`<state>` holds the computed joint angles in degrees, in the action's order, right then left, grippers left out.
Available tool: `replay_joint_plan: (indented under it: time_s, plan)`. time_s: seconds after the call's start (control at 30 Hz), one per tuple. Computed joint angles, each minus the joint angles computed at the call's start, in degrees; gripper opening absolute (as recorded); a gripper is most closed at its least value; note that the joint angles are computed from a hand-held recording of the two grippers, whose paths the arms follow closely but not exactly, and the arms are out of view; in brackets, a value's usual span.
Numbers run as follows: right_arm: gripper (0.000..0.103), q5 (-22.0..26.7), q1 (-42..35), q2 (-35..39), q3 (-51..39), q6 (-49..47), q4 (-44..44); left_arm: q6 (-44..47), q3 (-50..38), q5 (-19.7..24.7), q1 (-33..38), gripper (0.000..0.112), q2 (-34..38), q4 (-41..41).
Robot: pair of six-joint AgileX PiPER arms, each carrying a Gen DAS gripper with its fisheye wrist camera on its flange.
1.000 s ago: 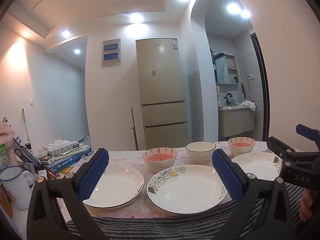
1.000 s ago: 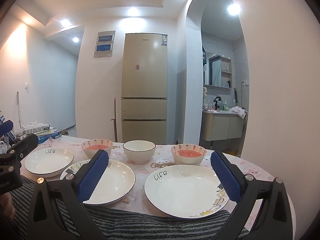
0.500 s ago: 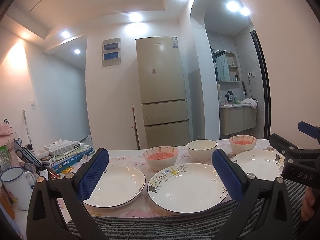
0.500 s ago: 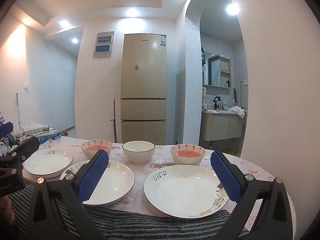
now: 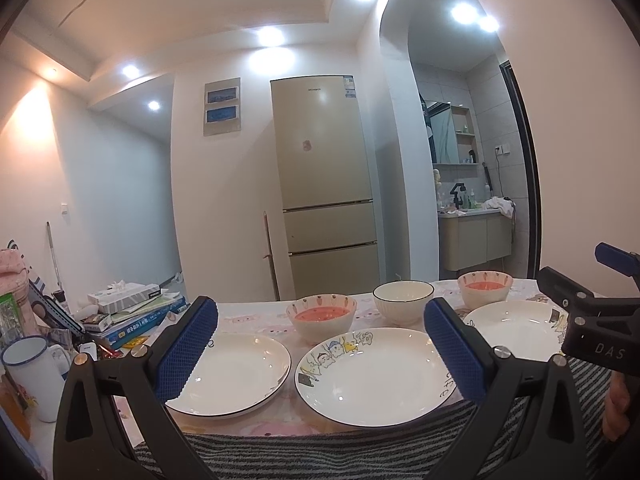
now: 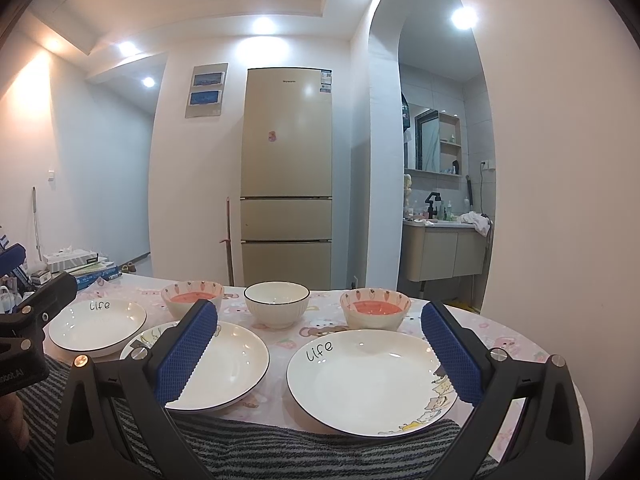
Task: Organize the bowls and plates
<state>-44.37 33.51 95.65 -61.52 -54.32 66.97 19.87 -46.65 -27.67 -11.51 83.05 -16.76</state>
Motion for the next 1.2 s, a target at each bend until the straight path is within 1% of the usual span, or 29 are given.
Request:
replay_joint_plan:
  time_s: [0.4, 0.47, 0.6, 0.8, 0.97, 1.03, 1.1, 1.2]
  plan:
    - [0.103, -0.15, 0.07, 0.07, 0.17, 0.25, -0.1, -0.2, 0.01, 0.08, 0.01, 0.103, -0.04, 0.09]
    - [0.103, -0.27, 0.12, 0.08, 0.26, 0.39, -0.17, 0.19, 0.16, -0.46, -0.18, 0.103, -0.06, -0.55]
    - [0.103, -0.37, 0.1, 0.11, 0.34, 0.55, -0.49, 1.76, 1.23, -3.07, -0.89, 0.103, -0.31, -3.1]
    - [0.103, -0.16, -0.04, -0.03, 0.49, 0.69, -0.46, 1.45, 0.6, -2.13, -0.35, 0.103, -0.05, -2.56]
    - [0.103, -0.36, 0.16, 0.15, 0.36, 0.5, -0.17, 1.19, 0.58, -2.22, -0.2, 0.103, -0.08, -2.28]
    - [0.103, -0.44, 0.21, -0.3, 0.96, 0.81, -0.38, 0.42, 1.61, -3.89, -0.14, 0.103, -0.52, -2.08]
    - [0.103, -0.46, 0.15, -0.84, 1.47, 0.99, -0.65, -2.84, 2.74, -5.13, 0.62, 0.103, -1.12, 0.78]
    - [0.103, -0.41, 0.14, -0.68, 1.28, 0.67, -0.44, -3.09, 2.9, -5.28, 0.74, 0.103, -1.21, 1.05]
